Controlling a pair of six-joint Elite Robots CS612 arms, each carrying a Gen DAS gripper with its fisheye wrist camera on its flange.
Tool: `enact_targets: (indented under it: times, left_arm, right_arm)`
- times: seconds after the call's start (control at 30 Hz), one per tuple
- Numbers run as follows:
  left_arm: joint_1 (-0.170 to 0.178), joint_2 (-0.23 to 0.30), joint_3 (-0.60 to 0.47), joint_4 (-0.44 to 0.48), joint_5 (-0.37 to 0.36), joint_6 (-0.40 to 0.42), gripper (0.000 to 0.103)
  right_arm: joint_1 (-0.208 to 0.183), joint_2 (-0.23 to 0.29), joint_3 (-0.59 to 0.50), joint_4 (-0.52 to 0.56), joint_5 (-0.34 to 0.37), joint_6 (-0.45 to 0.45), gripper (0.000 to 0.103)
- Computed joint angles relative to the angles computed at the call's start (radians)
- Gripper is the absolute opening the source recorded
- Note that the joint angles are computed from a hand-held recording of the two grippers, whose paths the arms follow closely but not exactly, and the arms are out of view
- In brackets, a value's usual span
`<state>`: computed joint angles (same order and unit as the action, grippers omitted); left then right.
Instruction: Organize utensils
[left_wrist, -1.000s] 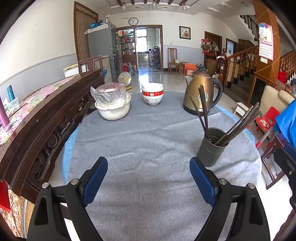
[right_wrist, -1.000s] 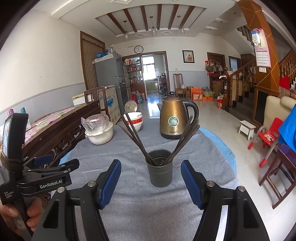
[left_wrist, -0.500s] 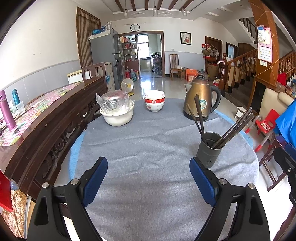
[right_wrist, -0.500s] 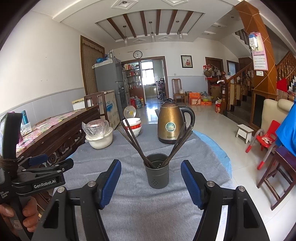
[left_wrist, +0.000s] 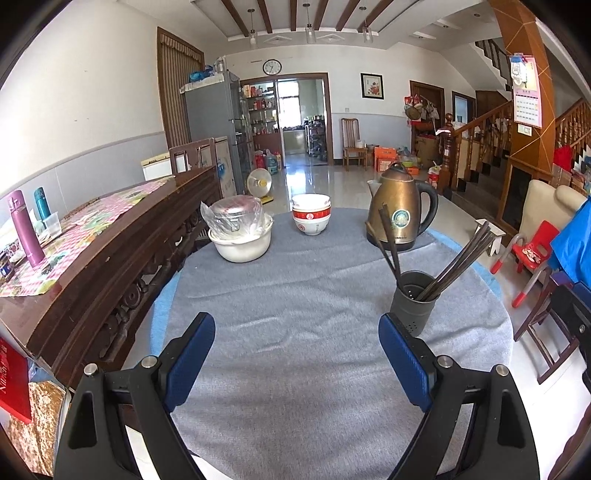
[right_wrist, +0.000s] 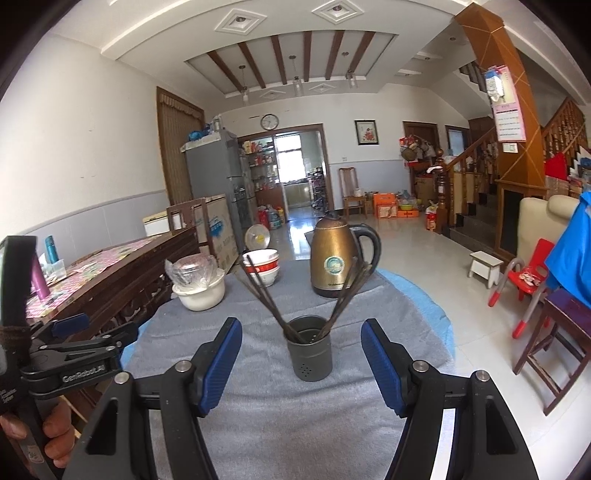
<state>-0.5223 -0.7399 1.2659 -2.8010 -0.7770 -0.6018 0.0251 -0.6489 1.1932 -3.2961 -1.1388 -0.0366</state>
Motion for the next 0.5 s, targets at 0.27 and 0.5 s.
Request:
enact_targets:
  times: [0.27, 0.5]
  left_arm:
    - [-0.019, -0.013, 0.017, -0.026, 0.044, 0.02, 0.092]
    - [-0.032, -0.021, 0.022, -0.049, 0.083, 0.038, 0.092]
  right_arm:
    - [0.005, -0.021, 0.017, 0.013, -0.064, -0.02, 0.071]
    - [0.003, -0.03, 0.032, -0.005, -0.065, -0.038, 0.073]
